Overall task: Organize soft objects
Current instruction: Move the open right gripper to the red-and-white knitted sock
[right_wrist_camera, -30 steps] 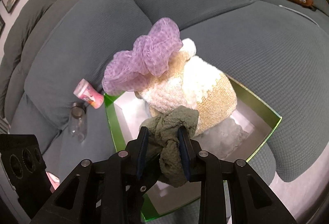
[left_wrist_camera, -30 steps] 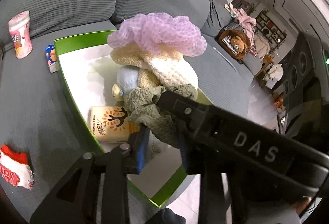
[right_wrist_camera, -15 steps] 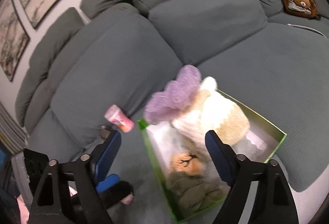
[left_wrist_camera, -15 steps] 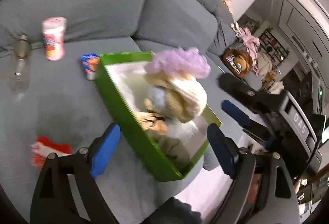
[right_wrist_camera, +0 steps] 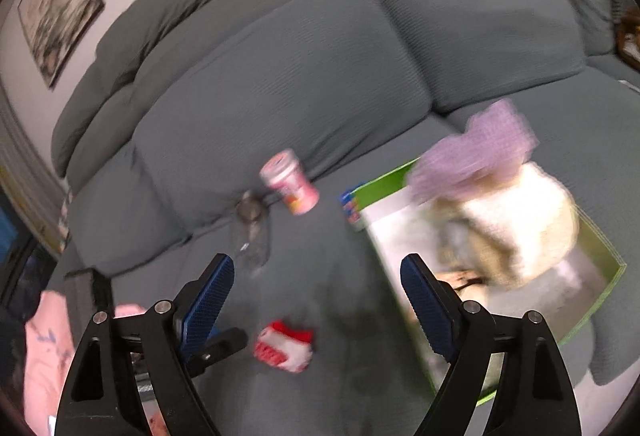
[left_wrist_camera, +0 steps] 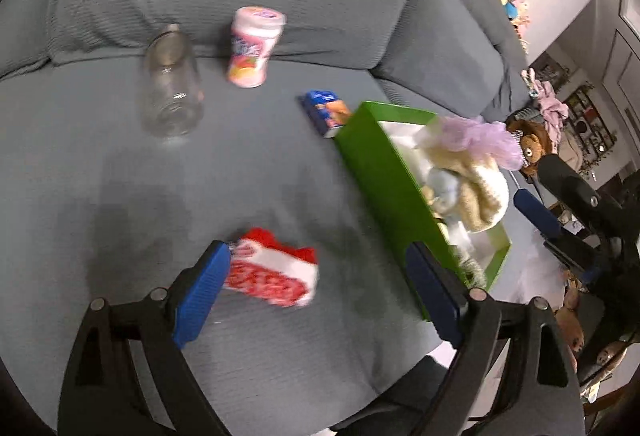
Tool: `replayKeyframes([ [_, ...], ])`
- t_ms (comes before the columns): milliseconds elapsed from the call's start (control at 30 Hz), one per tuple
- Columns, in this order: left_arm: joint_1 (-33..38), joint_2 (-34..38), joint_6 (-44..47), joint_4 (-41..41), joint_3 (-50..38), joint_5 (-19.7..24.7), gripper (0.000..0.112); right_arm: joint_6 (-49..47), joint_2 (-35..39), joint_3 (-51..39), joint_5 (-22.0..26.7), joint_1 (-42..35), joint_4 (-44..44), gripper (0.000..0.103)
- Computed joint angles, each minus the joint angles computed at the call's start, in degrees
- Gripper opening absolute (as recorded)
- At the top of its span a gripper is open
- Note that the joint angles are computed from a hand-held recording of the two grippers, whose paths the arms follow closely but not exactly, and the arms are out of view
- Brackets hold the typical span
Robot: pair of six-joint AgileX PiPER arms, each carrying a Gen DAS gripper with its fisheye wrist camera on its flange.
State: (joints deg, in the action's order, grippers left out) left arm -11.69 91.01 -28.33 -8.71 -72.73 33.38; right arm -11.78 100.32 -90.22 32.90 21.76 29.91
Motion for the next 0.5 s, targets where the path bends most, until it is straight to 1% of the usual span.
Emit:
replayKeyframes([
  [67, 1.32, -0.35, 1.69, -2.02, 0.72, 1.06, 0.089, -2.45, 2.77, -2.96, 3.75, 0.16, 3.35, 0.086],
  [133, 2.49, -0.4, 4.11, -4.06, 1.23, 2.28, 0.089, -2.26, 5.76, -6.09, 7.35, 0.5, 4.96, 0.086],
  [233, 2.9, -0.74, 2.96, -1.83, 1.82, 4.37, 0.089, 0.18, 9.9, -10.42, 11.51, 1.48, 4.81, 0.086],
  [333, 3.65, -0.31, 1.79, -0.4, 2.08, 6.08, 0.089, 1.31, 14.76, -15.73, 16.98, 2.3, 5.27, 0.086],
  [433, 5.52, 0.32, 4.22, -3.53, 2.91, 7.63, 0.089, 3.49, 17.69, -19.18, 19.57, 3.56, 2.68, 0.086],
  [500, 6.6, 0.4, 5.34, -5.15, 3.59, 7.56, 0.089, 5.59, 19.41, -21.24, 20.53, 4.78, -0.44, 0.086],
])
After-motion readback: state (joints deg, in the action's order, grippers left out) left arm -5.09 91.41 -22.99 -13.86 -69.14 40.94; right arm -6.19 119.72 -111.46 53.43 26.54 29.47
